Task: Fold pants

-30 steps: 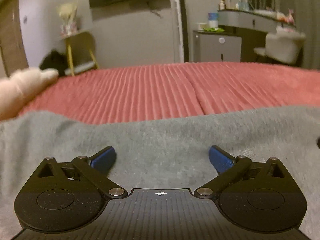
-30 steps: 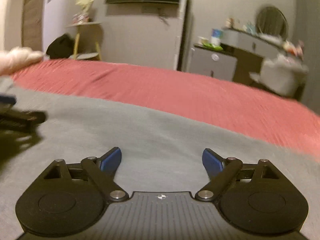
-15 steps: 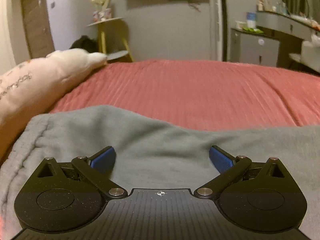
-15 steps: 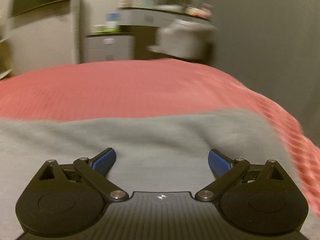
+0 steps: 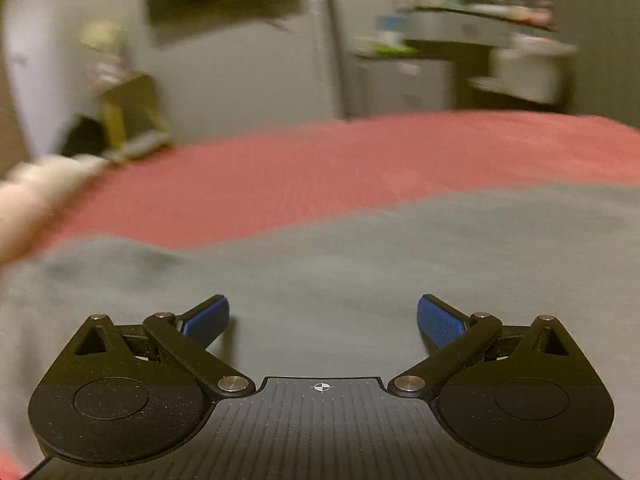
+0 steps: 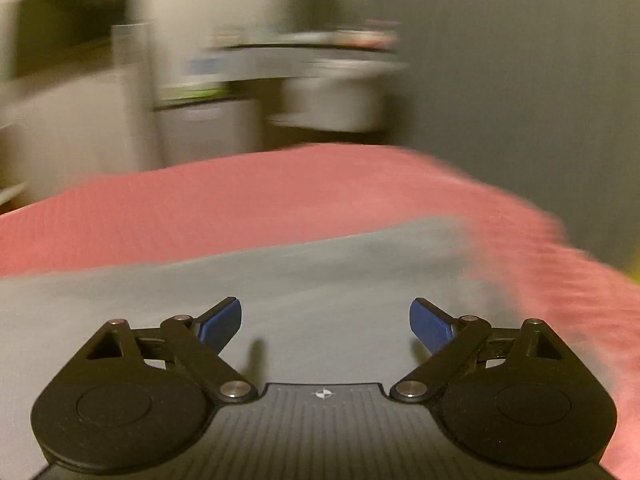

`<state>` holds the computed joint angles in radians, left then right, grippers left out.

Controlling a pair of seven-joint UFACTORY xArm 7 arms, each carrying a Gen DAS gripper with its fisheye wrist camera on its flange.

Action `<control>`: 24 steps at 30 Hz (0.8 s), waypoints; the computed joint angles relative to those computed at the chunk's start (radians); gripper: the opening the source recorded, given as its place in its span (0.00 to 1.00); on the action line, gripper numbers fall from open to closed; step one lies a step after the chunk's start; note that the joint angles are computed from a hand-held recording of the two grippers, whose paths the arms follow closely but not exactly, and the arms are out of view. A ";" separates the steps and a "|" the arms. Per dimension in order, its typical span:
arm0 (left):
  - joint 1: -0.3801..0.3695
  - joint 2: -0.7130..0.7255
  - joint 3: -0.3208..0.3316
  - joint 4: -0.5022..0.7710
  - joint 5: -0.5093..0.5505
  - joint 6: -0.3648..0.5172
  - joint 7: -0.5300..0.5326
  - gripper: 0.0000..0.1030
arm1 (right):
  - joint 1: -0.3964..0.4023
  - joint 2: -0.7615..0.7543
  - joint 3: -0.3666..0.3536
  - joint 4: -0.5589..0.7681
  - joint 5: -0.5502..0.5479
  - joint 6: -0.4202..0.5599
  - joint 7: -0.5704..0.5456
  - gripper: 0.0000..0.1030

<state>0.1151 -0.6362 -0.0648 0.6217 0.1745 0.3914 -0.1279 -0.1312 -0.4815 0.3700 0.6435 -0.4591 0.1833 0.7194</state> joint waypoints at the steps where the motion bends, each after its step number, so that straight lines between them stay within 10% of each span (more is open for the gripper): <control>1: -0.029 0.003 -0.012 -0.005 -0.017 0.010 -0.001 1.00 | 0.090 0.015 -0.036 -0.009 0.031 -0.002 -0.089 0.90; 4: 0.046 -0.020 -0.111 -0.079 0.085 -0.090 -0.067 1.00 | 0.125 0.013 -0.004 -0.034 -0.035 0.023 -0.165 0.92; 10: 0.123 -0.088 -0.083 -0.127 0.112 -0.103 -0.075 1.00 | -0.021 -0.157 -0.115 -0.189 -0.014 0.055 -0.080 0.96; 15: 0.352 -0.099 -0.195 -0.044 0.172 0.088 -0.307 1.00 | -0.204 -0.290 -0.099 -0.182 0.023 0.282 0.041 0.95; 18: 0.303 -0.121 -0.117 -0.005 0.099 0.229 -0.382 1.00 | -0.116 -0.377 -0.325 -0.272 0.245 0.237 0.078 0.83; 24: 0.033 -0.154 0.039 0.020 -0.051 0.231 -0.294 1.00 | -0.035 -0.469 -0.438 -0.362 0.447 0.133 0.046 0.49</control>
<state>0.1483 -0.7902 -0.0261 0.6419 0.1239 0.6222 -0.4221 -0.1667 -0.9506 -0.0681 0.2814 -0.0121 0.3166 0.7653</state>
